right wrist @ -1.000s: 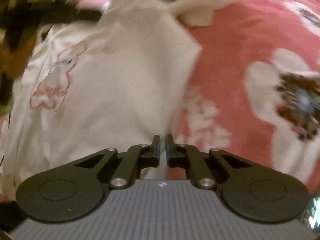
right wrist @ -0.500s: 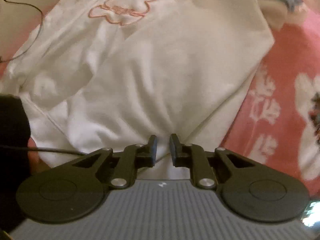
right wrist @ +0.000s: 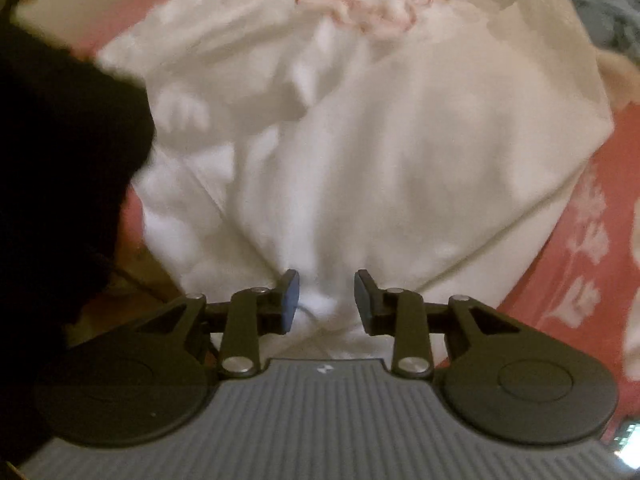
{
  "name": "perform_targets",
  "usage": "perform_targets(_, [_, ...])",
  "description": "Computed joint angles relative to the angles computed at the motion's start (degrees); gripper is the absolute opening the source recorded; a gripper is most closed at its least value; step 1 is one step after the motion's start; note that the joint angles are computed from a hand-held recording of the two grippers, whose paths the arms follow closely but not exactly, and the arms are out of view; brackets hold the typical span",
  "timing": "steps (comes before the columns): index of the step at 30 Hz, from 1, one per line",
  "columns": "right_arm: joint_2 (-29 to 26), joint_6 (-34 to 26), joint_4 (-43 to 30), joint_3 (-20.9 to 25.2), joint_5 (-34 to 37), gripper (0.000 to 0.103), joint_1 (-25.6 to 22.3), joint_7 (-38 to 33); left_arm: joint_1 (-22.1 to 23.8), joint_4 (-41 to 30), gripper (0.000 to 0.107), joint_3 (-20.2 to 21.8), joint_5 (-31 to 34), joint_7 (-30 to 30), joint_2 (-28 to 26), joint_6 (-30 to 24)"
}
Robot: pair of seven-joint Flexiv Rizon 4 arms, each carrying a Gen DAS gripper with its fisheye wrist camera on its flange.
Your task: Fold clothes
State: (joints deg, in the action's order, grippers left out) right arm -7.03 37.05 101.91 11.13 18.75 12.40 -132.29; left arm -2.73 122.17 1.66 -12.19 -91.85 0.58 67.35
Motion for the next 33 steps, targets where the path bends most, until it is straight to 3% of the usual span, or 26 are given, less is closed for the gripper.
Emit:
perform_targets(3, [0.3, 3.7, -2.2, 0.4, 3.4, 0.033, -0.2, -3.6, -2.2, 3.5, 0.058, -0.9, -10.0, 9.3, 0.3, 2.0])
perform_targets(5, [-0.5, 7.6, -3.5, 0.7, 5.2, 0.043, 0.2, -5.6, -3.9, 5.1, 0.056, -1.8, -16.4, 16.4, 0.2, 2.4])
perform_targets(7, [-2.2, 10.4, -4.5, 1.1, 5.5, 0.049, 0.9, -6.1, -5.8, 6.4, 0.056, -2.8, -22.9, 23.7, 0.0, 0.4])
perform_targets(9, [-3.9, 12.2, -4.9, 1.5, 4.5, 0.049, 1.5, -5.2, -7.1, 7.5, 0.056, -3.4, -25.0, 28.1, -0.2, -3.0])
perform_targets(11, [-4.5, 13.6, -2.9, 1.1, 0.7, 0.049, 2.3, -0.5, -7.3, 7.8, 0.057, -3.5, -20.7, 27.0, -1.3, -5.9])
perform_targets(13, [-5.9, 13.9, -0.3, -0.4, -6.7, 0.046, 3.9, 7.8, -8.6, 10.8, 0.06, -4.2, -21.1, 29.2, -1.4, 0.0])
perform_targets(14, [-6.6, 14.3, 1.1, -1.0, -10.4, 0.046, 4.5, 11.5, -8.9, 11.3, 0.061, -4.3, -21.8, 30.3, -0.9, 0.4])
perform_targets(16, [-6.5, 18.0, 3.5, -0.1, -12.5, 0.046, 4.1, 12.1, -8.5, 10.3, 0.06, -3.7, -20.6, 28.8, -0.3, -1.4])
perform_targets(20, [-6.1, 19.9, 1.6, 0.6, -15.1, 0.045, 4.0, 16.2, -8.0, 9.4, 0.061, -2.8, -21.0, 30.1, 1.1, -0.3])
perform_targets(25, [-10.2, 17.3, -9.2, 0.3, -17.3, 0.045, 4.5, 20.7, -6.1, 3.1, 0.064, -2.9, -27.5, 34.6, -3.0, -1.6])
perform_targets(29, [-17.3, 12.7, -22.4, 0.9, -19.7, 0.046, 5.4, 16.6, -3.6, -5.7, 0.064, -4.4, -24.9, 34.1, -10.9, 2.5])
perform_targets(33, [-25.6, 12.6, -33.8, 0.5, -22.2, 0.046, 6.9, 12.0, -1.5, -17.9, 0.065, -6.2, -21.7, 30.5, -21.6, 7.2])
